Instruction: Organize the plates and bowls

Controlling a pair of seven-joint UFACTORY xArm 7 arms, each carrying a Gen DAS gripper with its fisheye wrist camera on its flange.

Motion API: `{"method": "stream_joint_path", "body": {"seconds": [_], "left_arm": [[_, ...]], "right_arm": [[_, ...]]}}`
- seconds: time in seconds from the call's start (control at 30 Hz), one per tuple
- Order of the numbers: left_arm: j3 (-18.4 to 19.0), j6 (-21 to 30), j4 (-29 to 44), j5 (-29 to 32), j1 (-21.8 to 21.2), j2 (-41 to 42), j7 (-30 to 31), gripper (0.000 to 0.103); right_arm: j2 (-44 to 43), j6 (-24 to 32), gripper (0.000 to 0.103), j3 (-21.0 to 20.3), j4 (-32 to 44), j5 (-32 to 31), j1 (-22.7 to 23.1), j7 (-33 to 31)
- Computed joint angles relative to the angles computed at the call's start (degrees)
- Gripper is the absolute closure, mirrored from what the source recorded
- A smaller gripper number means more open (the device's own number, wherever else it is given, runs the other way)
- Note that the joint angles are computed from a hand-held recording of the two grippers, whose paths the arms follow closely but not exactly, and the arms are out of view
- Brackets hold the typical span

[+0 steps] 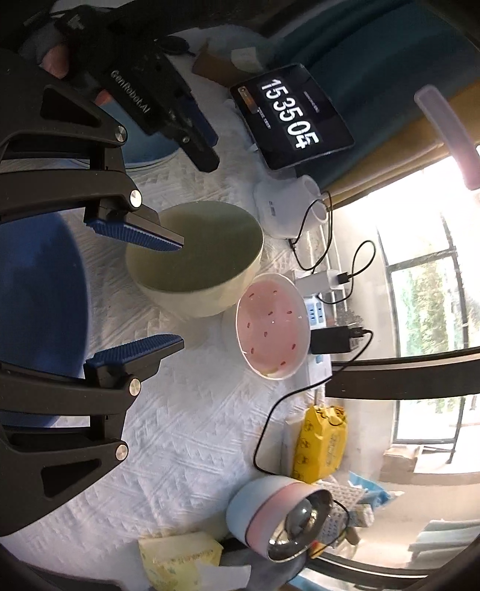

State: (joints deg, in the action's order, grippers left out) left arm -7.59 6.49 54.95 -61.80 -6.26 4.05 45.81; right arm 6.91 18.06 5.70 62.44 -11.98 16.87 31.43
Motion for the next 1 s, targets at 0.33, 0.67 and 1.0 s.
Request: {"method": "stream_joint_path", "body": {"seconds": [0.33,0.67,1.0], "left_arm": [[-0.5,1.8,3.9,12.8,0.9,6.6,-13.4,0.057],[-1.1,4.7,5.7,27.5,2.6,9.2,-27.4,0.057],[-3.5,11.9,9.9,29.8,5.6,12.9,-28.2,0.073]], "right_arm": [[7.0,5.4,0.053,-0.8,7.3,1.0,0.8,0.3],[10.6,5.7,0.077,-1.2,9.5,3.8,1.2,-0.7],[11.1,2.4,0.086,-1.9,8.2,3.3,0.9,-0.6]]}}
